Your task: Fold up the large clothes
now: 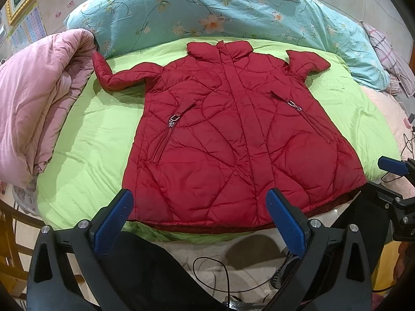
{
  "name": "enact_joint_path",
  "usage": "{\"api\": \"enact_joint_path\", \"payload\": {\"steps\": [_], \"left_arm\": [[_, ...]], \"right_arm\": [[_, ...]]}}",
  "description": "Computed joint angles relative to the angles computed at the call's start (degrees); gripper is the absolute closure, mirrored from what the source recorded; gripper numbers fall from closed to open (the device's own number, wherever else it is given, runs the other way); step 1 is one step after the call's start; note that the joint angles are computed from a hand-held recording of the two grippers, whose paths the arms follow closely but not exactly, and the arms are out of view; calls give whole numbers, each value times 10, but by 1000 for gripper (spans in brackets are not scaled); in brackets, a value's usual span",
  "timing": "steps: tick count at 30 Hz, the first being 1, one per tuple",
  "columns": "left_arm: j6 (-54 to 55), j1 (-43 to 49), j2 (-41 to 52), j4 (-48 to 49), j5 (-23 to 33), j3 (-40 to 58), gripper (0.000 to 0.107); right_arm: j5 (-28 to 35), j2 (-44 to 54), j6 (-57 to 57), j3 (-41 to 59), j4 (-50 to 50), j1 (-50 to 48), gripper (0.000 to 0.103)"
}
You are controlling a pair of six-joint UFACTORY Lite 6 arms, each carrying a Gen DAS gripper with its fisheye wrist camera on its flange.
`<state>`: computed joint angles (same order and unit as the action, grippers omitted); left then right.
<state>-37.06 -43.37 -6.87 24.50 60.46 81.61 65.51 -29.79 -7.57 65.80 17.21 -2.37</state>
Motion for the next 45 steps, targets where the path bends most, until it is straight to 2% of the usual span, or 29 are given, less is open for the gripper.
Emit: {"api": "enact_joint_path", "payload": {"steps": [2, 7, 26, 37, 45], "left_arm": [[-6, -2, -2, 4, -7, -4, 5], [7, -1, 14, 15, 19, 9, 5], [30, 35, 51, -6, -8, 27, 5], [50, 68, 116, -6, -36, 66, 5], [79, 109, 175, -40, -78, 114, 5]], "right_arm": [[0, 0, -1, 0, 0, -1, 12], [-1, 3, -2, 0, 3, -3, 12], [-26, 48, -39, 6, 33, -24, 12], [-69, 132, -107, 29, 83, -66, 12], [-89, 217, -153, 71, 114, -110, 12]]}}
